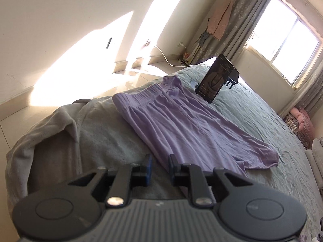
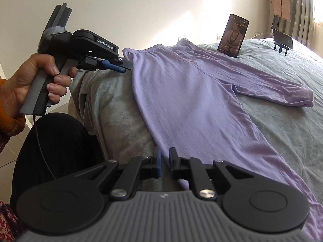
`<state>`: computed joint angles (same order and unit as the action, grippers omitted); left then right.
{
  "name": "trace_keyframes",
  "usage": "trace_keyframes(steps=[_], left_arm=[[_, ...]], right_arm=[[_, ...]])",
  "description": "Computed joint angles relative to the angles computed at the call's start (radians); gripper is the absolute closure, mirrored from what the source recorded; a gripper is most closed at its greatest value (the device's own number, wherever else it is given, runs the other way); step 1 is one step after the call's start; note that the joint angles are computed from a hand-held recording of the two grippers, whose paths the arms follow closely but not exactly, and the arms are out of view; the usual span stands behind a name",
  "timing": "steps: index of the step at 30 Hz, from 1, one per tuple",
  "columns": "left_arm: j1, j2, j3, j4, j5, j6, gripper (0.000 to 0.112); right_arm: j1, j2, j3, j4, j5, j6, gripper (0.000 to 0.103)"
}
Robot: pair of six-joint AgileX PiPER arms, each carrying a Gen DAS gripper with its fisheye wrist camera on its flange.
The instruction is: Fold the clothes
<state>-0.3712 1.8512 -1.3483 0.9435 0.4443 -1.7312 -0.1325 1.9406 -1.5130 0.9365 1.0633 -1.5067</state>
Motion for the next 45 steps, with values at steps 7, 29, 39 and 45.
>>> trace_keyframes(steps=[7,29,39,45], left_arm=[[0.030,0.030,-0.007,0.153,0.004,-0.202,0.096],[-0.001,-0.001,0.008,0.165,0.169,-0.156,0.103],[-0.051,-0.018,-0.013,0.199,0.152,-0.140,0.071],[-0.064,0.056,-0.147,0.029,0.064,0.157,0.067]], right_arm=[[0.050,0.021,-0.021,-0.005,-0.019,0.001,0.084],[0.065,0.053,-0.081,-0.019,0.056,0.080,0.090],[-0.005,0.062,-0.123,0.003,0.041,0.117,0.060],[-0.044,0.105,-0.189,-0.012,0.025,0.153,0.060]])
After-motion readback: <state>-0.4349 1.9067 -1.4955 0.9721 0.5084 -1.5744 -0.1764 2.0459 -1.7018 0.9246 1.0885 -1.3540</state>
